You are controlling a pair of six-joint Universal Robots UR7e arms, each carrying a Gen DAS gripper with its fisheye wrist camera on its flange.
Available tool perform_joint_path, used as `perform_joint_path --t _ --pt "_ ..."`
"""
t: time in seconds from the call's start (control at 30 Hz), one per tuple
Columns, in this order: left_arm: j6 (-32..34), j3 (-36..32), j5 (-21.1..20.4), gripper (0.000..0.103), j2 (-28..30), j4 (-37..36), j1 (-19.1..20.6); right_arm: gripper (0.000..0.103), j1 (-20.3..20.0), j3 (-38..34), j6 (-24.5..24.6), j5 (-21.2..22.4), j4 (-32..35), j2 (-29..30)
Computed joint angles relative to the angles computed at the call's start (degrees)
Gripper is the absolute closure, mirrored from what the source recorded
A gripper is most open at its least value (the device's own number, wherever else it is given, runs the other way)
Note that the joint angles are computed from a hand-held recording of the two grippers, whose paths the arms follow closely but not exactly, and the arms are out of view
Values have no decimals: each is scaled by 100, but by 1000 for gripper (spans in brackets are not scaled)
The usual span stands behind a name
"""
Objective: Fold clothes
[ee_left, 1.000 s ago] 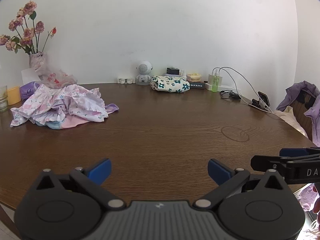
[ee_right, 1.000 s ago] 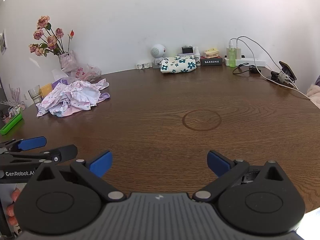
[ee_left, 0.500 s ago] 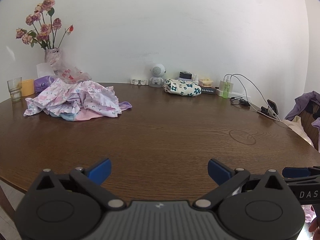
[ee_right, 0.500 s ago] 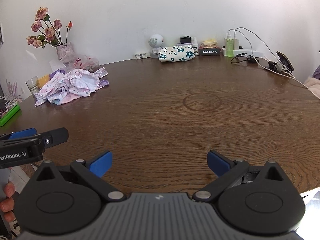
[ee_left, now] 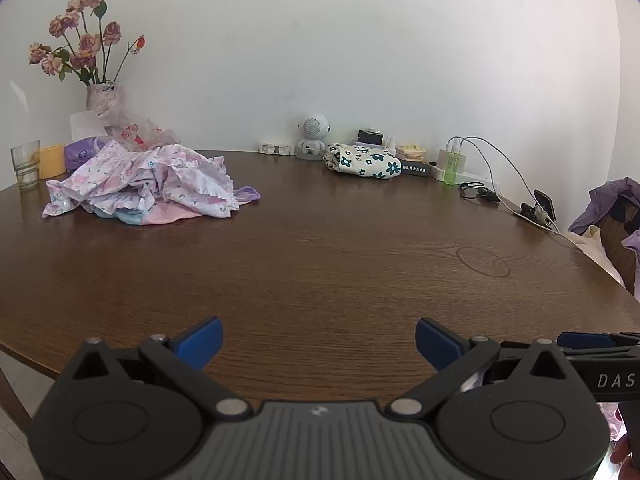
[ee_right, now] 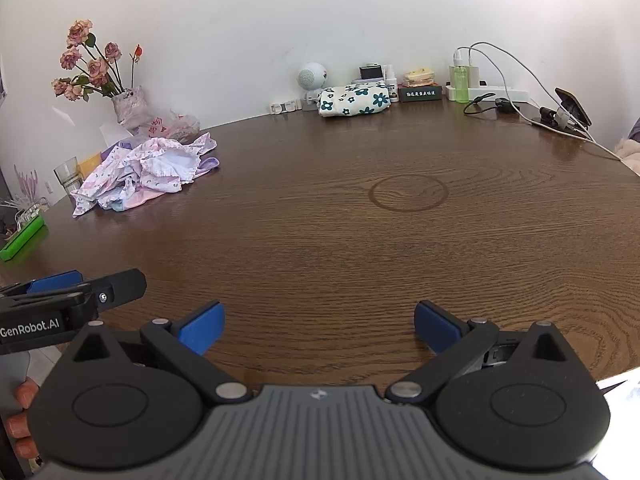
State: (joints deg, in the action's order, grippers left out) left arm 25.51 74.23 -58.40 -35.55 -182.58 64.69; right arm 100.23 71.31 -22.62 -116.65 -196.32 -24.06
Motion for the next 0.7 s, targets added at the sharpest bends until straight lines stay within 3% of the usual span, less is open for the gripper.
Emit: perform_joint_path --t 0.7 --pt "12 84 -73 0 -26 -80 4 0 -3 52 48 89 -58 6"
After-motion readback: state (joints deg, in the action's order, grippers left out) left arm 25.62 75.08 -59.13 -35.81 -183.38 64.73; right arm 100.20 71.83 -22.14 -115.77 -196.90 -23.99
